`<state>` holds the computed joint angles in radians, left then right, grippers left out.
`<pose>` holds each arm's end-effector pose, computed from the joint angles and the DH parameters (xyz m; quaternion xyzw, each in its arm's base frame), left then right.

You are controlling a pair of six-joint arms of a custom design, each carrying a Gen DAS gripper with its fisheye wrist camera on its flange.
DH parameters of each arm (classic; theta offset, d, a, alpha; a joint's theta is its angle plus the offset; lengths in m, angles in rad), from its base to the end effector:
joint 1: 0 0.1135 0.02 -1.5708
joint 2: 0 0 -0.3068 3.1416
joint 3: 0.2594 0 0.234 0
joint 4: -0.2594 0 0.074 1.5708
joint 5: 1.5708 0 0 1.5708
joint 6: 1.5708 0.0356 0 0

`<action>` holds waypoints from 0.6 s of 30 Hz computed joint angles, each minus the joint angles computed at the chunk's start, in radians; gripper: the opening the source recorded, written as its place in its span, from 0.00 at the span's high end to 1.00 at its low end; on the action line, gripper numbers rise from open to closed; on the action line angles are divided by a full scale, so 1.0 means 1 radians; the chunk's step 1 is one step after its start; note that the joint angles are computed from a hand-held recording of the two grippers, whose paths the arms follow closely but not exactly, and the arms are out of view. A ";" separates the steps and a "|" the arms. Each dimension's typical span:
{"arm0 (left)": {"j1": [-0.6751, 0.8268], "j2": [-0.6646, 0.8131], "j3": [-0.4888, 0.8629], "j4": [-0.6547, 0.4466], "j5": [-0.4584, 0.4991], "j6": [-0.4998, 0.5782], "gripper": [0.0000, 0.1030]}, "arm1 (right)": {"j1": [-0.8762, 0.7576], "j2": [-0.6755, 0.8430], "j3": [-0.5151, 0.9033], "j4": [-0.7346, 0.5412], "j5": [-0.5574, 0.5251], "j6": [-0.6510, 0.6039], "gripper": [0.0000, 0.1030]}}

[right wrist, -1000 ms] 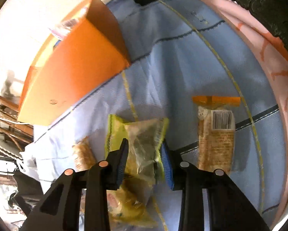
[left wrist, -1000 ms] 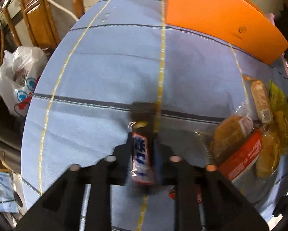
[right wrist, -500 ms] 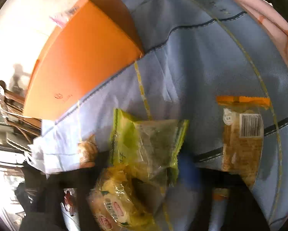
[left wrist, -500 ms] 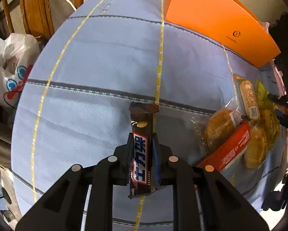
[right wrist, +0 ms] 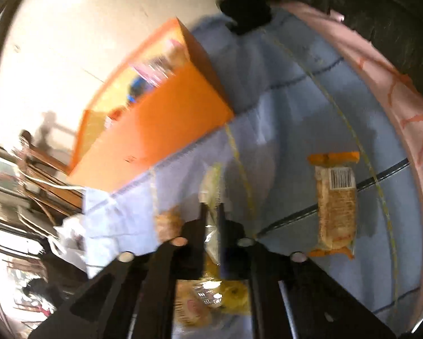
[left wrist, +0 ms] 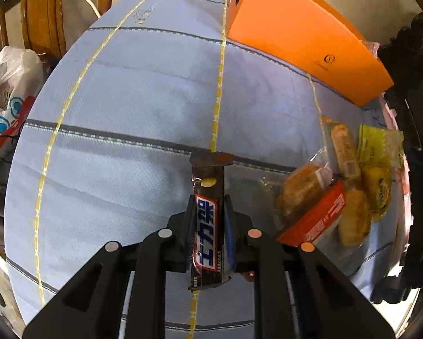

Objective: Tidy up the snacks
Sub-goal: 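Grasp the chocolate bar with the left tool while the right tool grasps the green-yellow snack bag, then carry the chocolate bar and orange-topped biscuit packet over the box and release both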

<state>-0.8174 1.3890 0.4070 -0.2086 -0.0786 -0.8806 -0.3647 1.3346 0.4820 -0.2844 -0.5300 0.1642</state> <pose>0.1256 -0.1299 0.1588 -0.0384 0.9805 -0.1162 0.1537 0.1804 -0.0496 0.1860 0.1919 0.9244 0.2337 0.2322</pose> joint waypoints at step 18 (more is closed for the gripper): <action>-0.025 0.011 0.010 -0.078 0.023 0.046 0.84 | 0.014 0.168 -0.172 0.377 0.540 -0.156 0.04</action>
